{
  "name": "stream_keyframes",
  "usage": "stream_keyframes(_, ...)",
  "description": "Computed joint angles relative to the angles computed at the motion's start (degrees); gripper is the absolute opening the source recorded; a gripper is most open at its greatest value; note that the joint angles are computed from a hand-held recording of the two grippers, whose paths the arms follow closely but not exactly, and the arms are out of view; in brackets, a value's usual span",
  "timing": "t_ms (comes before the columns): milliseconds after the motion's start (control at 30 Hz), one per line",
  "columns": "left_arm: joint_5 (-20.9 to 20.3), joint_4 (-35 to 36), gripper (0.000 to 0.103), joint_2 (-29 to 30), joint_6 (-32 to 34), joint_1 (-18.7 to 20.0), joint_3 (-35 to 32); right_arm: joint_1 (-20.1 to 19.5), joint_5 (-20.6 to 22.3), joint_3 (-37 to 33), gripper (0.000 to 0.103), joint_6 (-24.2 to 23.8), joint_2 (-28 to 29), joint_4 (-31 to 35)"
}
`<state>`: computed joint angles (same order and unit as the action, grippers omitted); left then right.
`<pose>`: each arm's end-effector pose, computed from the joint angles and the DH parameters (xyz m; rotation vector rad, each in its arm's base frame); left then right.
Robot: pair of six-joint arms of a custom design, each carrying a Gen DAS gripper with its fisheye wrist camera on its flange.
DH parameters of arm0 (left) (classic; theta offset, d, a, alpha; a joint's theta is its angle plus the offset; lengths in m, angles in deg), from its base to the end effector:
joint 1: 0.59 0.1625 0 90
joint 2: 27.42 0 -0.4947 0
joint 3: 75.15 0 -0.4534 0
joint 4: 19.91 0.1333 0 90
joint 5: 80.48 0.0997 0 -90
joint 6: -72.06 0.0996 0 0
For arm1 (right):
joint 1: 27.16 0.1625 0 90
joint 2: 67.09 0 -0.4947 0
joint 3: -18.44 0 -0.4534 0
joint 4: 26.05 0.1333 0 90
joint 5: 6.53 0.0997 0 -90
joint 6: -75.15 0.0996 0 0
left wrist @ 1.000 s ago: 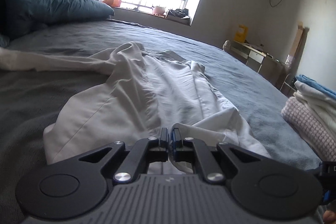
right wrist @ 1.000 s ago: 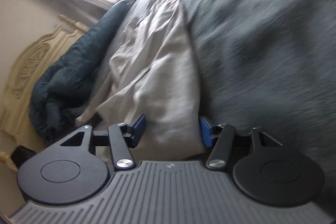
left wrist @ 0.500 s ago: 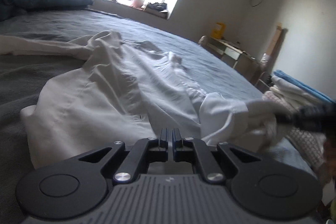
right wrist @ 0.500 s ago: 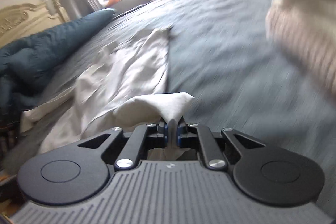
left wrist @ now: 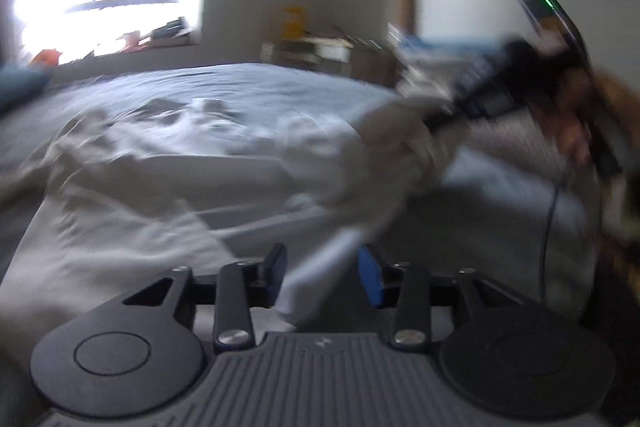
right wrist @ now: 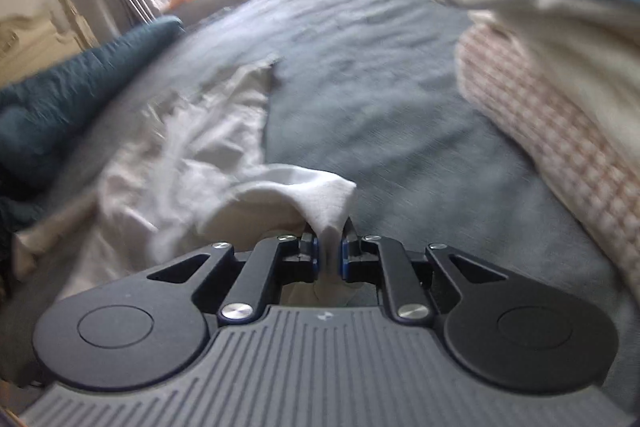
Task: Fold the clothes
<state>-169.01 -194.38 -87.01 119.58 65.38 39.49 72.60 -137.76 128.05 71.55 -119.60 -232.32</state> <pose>-0.1389 -0.6452 0.1798 1.6995 2.3754 -0.7431 0.1790 -0.6417 0.2216 -0.2090 -2.2208 1.2807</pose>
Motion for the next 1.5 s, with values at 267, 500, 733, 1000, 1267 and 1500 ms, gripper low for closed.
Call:
stream_keyframes(267, 7.36, -6.53, 0.045, 3.86, 9.94, -2.99, 1.47, 2.04, -6.28, -0.03, 0.008, -11.44, 1.28, -8.54)
stream_keyframes(500, 9.95, -1.75, 0.001, 4.69, -1.01, -2.97, -2.13, 0.37, 1.77, 1.91, 0.009, -2.79, -4.31, -3.7)
stream_keyframes(733, 5.84, 4.47, 0.001, -1.08, -7.73, -0.54, -3.48, -0.37, -8.72, -0.98, 0.009, -9.66, -2.46, -2.37)
stream_keyframes(1000, 6.3, 11.5, 0.001, -4.62, -9.22, 0.58, -3.9, 1.85, -12.86, -15.45, 0.008, -37.69, 5.26, -18.63)
stream_keyframes(1267, 6.03, 12.85, 0.001, -3.94, -11.6, 0.96, -4.2, 1.8, -13.14, -44.79, 0.008, -50.24, 15.13, -16.38)
stream_keyframes(1500, 3.4, 11.64, 0.02, -4.8, -10.19, 1.06, -2.48, 0.31, -22.43, -50.31, 0.032, -41.18, 18.25, 10.51)
